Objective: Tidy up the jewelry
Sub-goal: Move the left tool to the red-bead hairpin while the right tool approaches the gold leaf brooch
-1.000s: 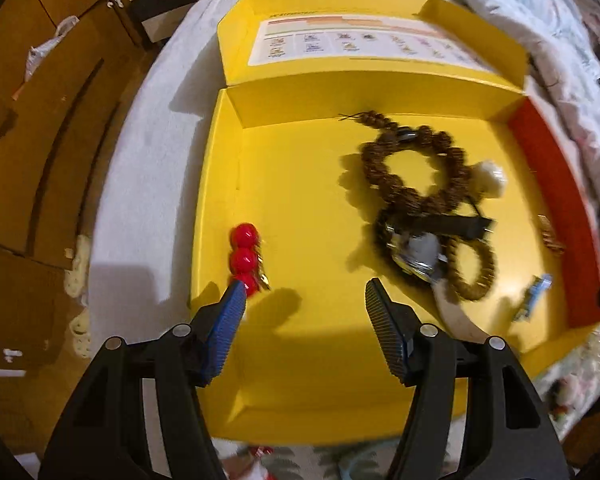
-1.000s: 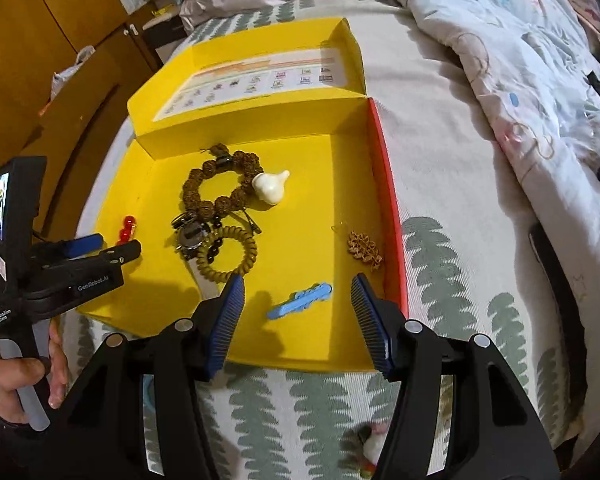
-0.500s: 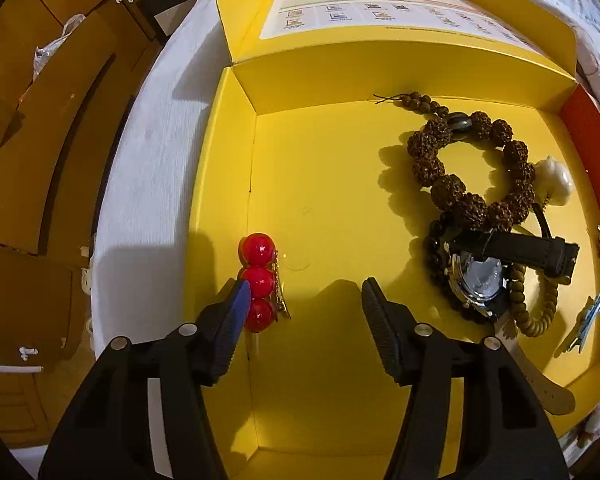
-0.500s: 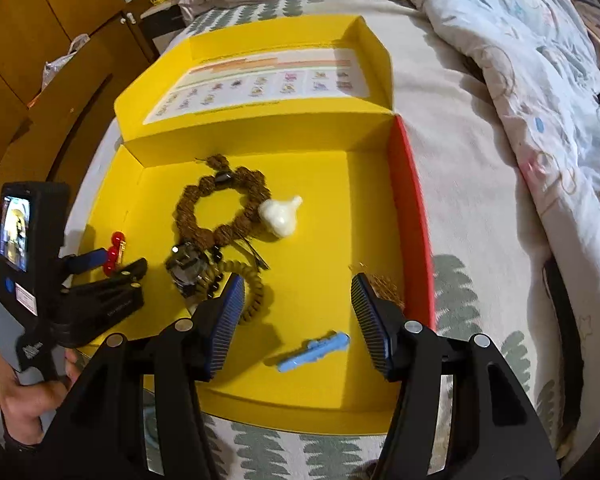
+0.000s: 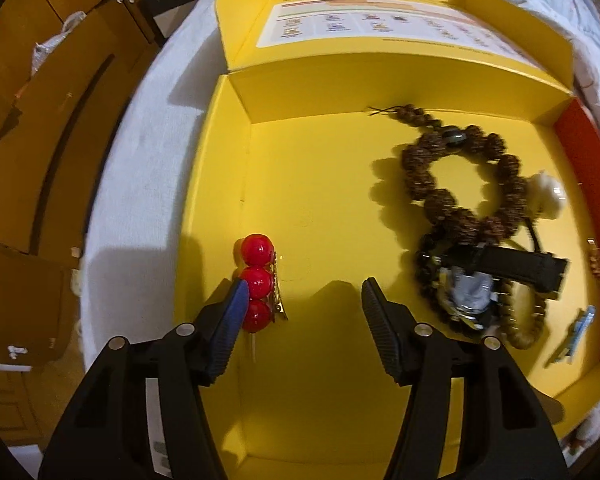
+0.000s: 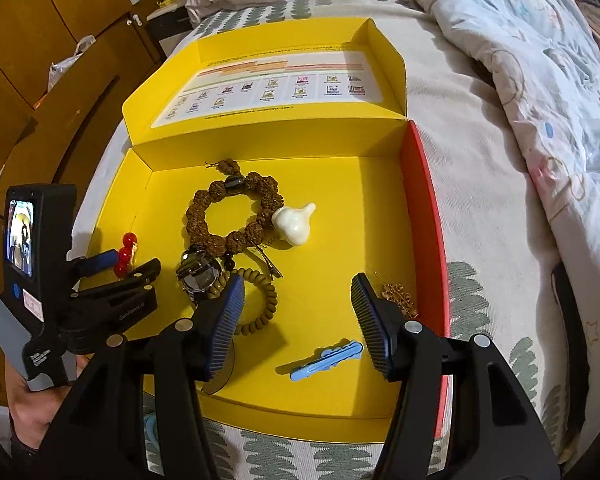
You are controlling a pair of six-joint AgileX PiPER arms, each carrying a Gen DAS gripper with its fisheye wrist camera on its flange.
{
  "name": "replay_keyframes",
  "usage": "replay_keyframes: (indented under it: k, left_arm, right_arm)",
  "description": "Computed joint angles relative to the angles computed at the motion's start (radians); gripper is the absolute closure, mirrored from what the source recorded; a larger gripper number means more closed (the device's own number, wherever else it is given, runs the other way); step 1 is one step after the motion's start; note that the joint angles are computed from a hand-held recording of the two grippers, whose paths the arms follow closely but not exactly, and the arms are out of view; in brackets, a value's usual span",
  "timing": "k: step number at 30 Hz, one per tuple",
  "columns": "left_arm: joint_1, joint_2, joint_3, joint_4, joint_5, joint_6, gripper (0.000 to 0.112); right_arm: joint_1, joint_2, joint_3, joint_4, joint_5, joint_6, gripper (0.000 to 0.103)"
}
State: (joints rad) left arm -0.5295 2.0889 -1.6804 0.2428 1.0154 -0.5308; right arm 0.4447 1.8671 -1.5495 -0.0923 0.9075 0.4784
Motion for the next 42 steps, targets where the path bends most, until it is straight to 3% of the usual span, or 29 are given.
replay_keyframes:
  k: [6,9,29,39,42]
  left_arm:
    - [0.026,-0.035,0.005,-0.170,-0.031,0.111,0.054]
    - [0.003,-0.042,0.000,-0.076,-0.019,0.035,0.055]
    - [0.038,0.028,-0.060,-0.111,0.015,0.065,0.055]
    - [0.025,0.044,-0.073,-0.095,0.026,0.059,0.055]
    - [0.021,0.048,-0.080,-0.092,0.028,0.056,0.055]
  right_arm:
    - [-0.009,-0.029,0.019,-0.014,-0.010,0.019,0.044]
    - [-0.016,-0.045,0.030,-0.004,-0.019,0.013,0.044]
    - [-0.122,0.000,0.039,0.174,-0.030,-0.137,0.044]
    - [-0.034,0.136,-0.104,-0.073,0.184,0.022,0.044]
    - [-0.021,0.165,-0.111,-0.119,0.200,0.053,0.044]
